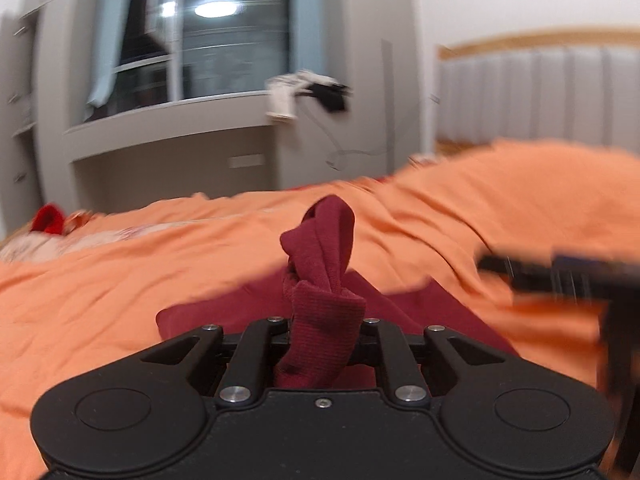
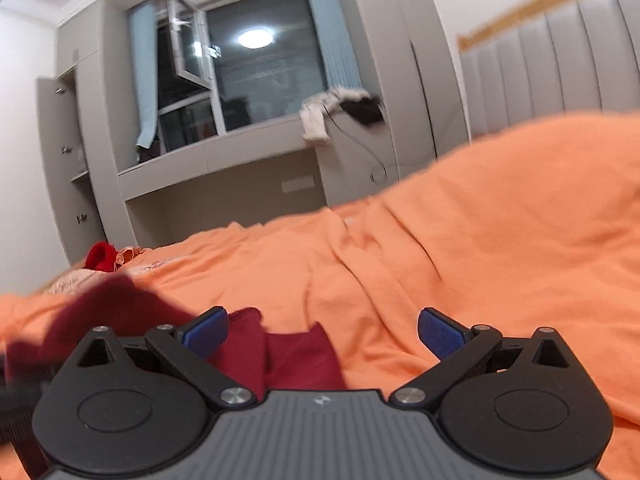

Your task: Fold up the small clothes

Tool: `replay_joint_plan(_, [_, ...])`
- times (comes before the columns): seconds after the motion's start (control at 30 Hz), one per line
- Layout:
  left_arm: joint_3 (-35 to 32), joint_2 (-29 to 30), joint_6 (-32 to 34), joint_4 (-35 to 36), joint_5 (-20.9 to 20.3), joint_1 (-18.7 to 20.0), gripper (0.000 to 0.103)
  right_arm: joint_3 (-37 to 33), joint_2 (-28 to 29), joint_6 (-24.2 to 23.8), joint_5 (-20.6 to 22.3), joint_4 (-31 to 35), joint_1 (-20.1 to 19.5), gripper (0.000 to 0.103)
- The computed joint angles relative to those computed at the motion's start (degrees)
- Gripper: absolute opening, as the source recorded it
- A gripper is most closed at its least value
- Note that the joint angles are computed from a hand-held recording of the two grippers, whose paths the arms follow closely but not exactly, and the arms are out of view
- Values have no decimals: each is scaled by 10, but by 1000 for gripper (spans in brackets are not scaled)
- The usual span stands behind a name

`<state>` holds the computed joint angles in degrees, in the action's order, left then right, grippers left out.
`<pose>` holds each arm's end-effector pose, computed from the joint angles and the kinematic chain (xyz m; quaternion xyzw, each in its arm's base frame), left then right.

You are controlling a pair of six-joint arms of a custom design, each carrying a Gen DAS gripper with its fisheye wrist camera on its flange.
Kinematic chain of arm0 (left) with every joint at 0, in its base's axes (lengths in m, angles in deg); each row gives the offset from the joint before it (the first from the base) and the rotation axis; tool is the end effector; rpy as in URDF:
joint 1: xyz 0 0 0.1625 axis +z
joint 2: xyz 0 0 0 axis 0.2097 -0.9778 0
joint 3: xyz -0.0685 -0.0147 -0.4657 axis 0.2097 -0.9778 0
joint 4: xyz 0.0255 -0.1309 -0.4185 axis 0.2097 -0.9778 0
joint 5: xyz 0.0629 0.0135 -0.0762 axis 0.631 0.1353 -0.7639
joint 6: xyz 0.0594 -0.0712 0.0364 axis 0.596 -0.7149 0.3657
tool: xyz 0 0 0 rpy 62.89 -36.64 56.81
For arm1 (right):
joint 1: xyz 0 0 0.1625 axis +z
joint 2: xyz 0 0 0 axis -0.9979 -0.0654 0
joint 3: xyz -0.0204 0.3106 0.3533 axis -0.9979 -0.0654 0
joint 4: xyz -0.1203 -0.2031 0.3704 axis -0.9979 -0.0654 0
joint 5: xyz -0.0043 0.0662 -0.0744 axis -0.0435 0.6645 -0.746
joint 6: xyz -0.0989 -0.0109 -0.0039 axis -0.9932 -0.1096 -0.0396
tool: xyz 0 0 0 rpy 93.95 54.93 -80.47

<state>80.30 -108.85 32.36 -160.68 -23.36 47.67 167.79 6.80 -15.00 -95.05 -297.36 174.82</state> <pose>-0.2135 -0.7366 0.0550 0.3521 0.7706 -0.4575 0.2699 0.1012 -0.7041 0.1958 0.1409 -0.7824 0.5685 0.2116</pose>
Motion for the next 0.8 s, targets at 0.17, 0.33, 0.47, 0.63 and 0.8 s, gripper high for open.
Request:
replay_joint_plan(0.17, [8, 26, 62, -10, 17, -6, 17, -11, -31, 80, 22, 113, -26, 103])
replay_joint_plan(0.33, [26, 13, 46, 11, -2, 3, 32, -17, -52, 157, 115, 222, -52, 103])
replay_joint_plan(0.47, [53, -7, 39, 26, -35, 5, 48, -25, -54, 195, 213, 285, -70, 103])
replay_joint_plan(0.63, [80, -17, 68, 2, -49, 0, 76, -49, -44, 203, 301, 335, -82, 103])
replay_joint_plan(0.8, [98, -19, 125, -32, -44, -7, 78, -80, -30, 184, 324, 382, -79, 103])
